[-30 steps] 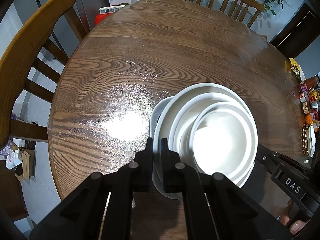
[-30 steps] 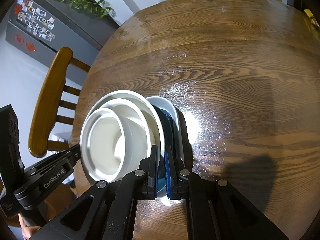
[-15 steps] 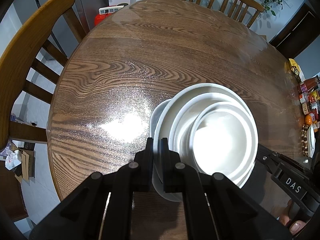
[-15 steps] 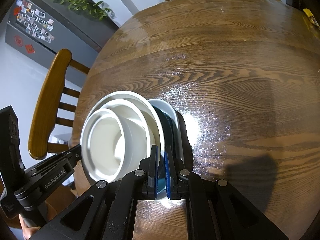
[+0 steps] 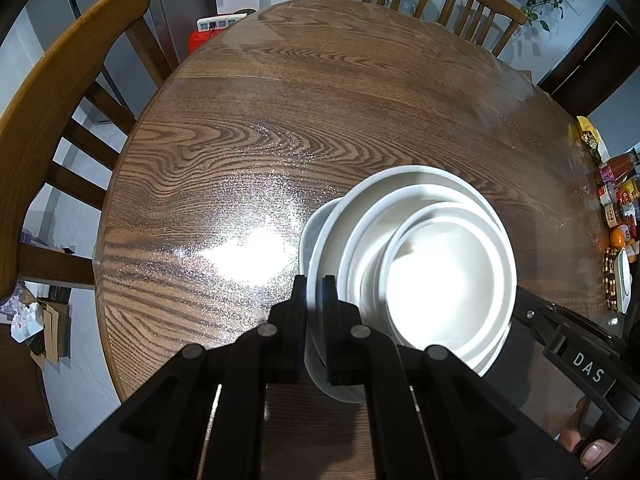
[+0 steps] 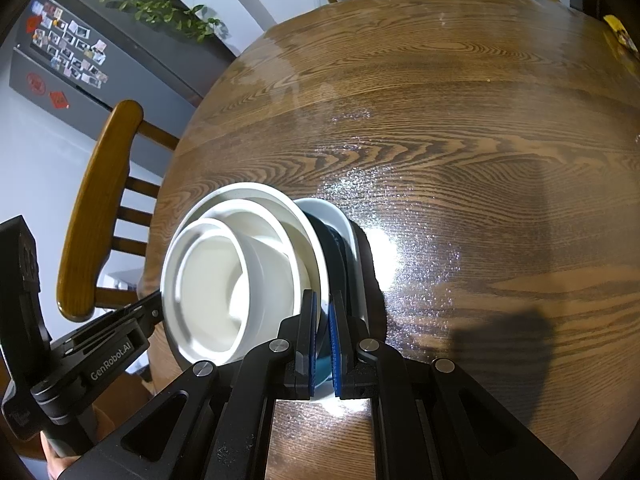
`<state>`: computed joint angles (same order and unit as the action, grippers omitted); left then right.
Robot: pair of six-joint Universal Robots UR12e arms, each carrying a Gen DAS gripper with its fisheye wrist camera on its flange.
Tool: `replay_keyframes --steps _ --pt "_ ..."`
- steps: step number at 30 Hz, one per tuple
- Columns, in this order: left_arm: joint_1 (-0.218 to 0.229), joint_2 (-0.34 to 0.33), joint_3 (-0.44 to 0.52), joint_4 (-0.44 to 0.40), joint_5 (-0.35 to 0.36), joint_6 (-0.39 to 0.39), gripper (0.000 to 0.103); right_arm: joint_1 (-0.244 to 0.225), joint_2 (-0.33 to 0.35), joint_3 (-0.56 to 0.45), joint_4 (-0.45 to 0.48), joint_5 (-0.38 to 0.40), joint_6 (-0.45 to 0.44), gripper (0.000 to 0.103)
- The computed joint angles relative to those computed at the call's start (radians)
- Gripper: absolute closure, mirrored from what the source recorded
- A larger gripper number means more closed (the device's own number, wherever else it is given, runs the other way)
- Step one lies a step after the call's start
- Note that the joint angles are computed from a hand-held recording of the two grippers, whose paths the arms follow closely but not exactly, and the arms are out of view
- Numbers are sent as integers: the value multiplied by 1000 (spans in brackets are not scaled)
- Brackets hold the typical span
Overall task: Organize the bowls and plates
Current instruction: 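Lower the nested bowls onto the teal dish with both grippers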
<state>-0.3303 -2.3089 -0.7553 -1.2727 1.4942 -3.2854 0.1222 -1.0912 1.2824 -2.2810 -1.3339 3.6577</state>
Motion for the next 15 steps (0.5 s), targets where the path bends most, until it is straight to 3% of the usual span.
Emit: replay_keyframes --steps 15 --pt "-4 13 -30 43 10 11 101 12 -2 3 -11 -40 -9 94"
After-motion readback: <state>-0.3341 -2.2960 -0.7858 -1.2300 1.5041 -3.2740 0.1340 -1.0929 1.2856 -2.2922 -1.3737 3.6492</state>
